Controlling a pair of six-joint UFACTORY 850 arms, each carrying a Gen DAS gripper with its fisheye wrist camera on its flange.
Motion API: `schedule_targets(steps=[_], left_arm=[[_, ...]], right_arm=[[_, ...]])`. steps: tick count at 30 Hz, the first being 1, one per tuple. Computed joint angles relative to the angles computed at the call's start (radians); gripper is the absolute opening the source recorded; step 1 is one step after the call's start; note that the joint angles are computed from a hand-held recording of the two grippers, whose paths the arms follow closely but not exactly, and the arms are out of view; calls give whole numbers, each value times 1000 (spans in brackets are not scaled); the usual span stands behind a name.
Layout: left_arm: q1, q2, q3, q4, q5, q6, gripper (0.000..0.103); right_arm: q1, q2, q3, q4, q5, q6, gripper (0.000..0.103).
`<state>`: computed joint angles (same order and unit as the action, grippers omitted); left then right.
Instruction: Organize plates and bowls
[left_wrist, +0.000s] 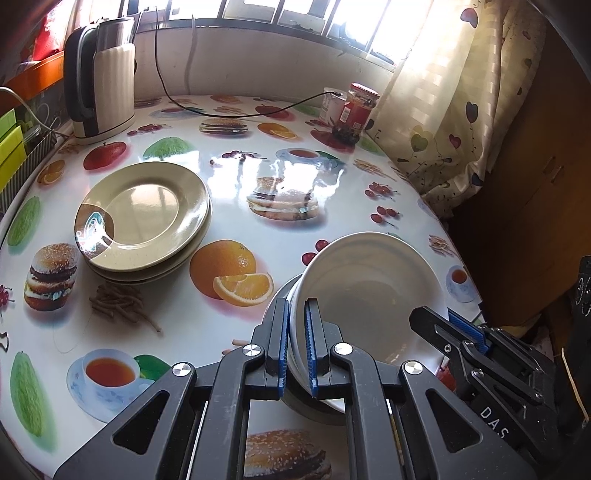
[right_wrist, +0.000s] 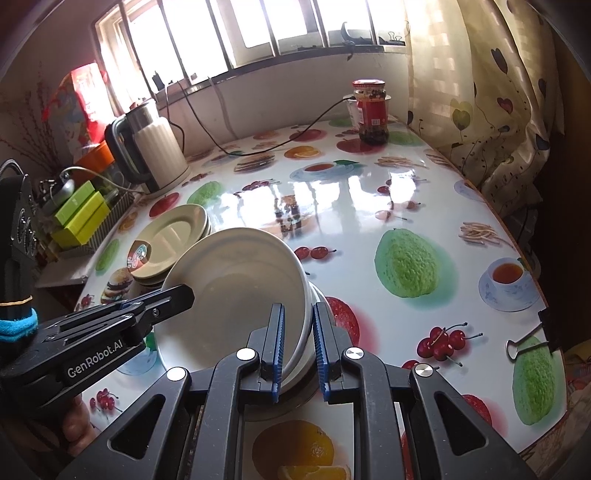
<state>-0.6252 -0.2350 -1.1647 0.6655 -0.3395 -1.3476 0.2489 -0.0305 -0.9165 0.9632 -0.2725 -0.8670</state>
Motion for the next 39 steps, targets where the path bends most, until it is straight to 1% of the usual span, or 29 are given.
schedule_targets(steps=[8,13,19,24,28,31,32,39], left_arm=[[6,-4,-1,-37,9,37,9],[12,-4,2,-50,19,43,9],[13,1,8,-53,25,46,9],[17,5,13,-56,37,41,9],[18,9,16,-41,47,21,9],[18,9,17,-67,51,44,9],[16,11,17,-66,54,45,9],[18,10,12,-138,45,114,9]], right_arm=[[-4,-6,0,2,-6,2,18],[-3,-10,5,34,-5,-29,18],[1,-15,-2,12,-2,-6,18],[-3,-15,-2,87,3,-72,19],[-10,-12,-1,107,6,-89,19],[-16,-13,-5,125,-6,-109,19],[-18,-12,-2,154,-12,-136,19],[-36,-5,5,215,-41,-177,19]])
